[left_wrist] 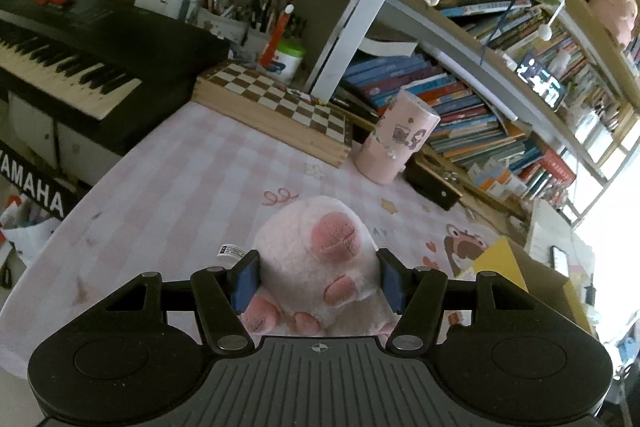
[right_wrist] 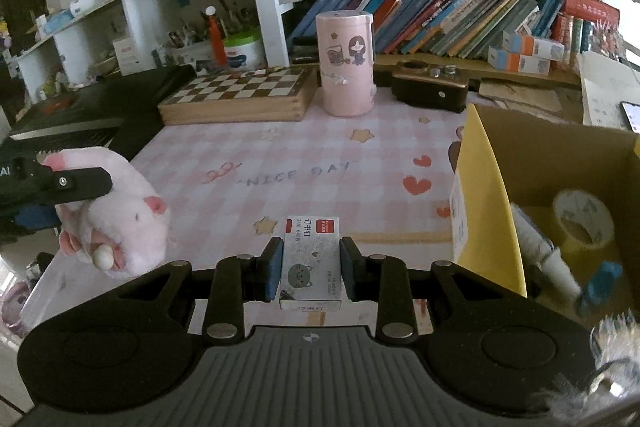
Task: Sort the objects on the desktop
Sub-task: 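Lift the pig with the left gripper while the right gripper lifts the card box, then carry the pig and card box in both grippers over the yellow box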
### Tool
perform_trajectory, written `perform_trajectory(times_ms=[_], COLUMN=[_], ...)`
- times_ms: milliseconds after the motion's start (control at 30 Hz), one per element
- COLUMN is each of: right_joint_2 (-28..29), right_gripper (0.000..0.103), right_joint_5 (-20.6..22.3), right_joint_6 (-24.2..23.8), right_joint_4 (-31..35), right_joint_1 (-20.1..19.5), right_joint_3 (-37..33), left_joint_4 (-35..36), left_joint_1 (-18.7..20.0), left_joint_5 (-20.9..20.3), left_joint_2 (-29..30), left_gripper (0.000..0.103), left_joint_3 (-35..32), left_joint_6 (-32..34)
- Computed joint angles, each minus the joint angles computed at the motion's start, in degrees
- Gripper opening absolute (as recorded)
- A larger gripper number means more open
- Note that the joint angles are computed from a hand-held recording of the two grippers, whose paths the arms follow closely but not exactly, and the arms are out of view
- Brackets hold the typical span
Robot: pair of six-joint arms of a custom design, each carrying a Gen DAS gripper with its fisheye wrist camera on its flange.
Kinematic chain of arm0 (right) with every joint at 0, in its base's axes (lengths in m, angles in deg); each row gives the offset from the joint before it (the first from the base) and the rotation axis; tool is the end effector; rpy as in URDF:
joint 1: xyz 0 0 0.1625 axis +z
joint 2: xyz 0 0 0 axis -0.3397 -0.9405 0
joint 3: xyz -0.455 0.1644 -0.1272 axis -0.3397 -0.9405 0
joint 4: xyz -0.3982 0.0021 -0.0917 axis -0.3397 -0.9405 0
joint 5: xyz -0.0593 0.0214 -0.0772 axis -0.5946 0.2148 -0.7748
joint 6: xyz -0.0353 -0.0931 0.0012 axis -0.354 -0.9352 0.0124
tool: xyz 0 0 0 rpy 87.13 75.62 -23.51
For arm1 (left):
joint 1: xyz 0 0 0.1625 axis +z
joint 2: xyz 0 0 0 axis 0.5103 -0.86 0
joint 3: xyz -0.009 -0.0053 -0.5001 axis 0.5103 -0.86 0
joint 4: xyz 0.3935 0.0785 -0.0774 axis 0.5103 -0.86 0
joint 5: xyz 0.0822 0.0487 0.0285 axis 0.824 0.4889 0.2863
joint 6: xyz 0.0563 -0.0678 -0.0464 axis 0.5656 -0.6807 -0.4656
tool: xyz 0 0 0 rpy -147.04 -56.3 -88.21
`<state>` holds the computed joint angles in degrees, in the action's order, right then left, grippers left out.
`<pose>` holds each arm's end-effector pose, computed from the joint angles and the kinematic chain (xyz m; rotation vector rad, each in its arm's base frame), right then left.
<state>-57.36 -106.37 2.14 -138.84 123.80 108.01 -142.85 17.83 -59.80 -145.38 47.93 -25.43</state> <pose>0.2660 -0.6270 0.1373 0.9743 -2.4708 0.8212 -0.1729 -0.5260 0.2468 -0.1716 2.2950 -1.4483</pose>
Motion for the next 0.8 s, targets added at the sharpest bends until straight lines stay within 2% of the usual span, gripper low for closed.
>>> perform_trajectory(times_ms=[333, 600, 800], right_joint_2=[-3.28, -5.68, -7.33], right_gripper=[0.028, 0.028, 0.028], right_joint_5=[-1.98, -3.43, -4.7], right_joint_6=[1.57, 3.17, 4.59], right_joint_4=[-6.28, -11.39, -15.67], right_joint_1=[1.65, 2.73, 3.14], right_joint_3=[10.35, 18.22, 23.81], left_joint_4=[0.48, 8.63, 14.69], left_joint_1=[-6.02, -12.4, -15.94], left_joint_5=[3.57, 6.98, 6.65], left_joint_2=[-4.51, -9.0, -11.35], left_gripper=[0.06, 0.06, 0.06], left_joint_3=[10.13, 18.01, 21.57], left_joint_6=[-8.17, -21.09, -28.0])
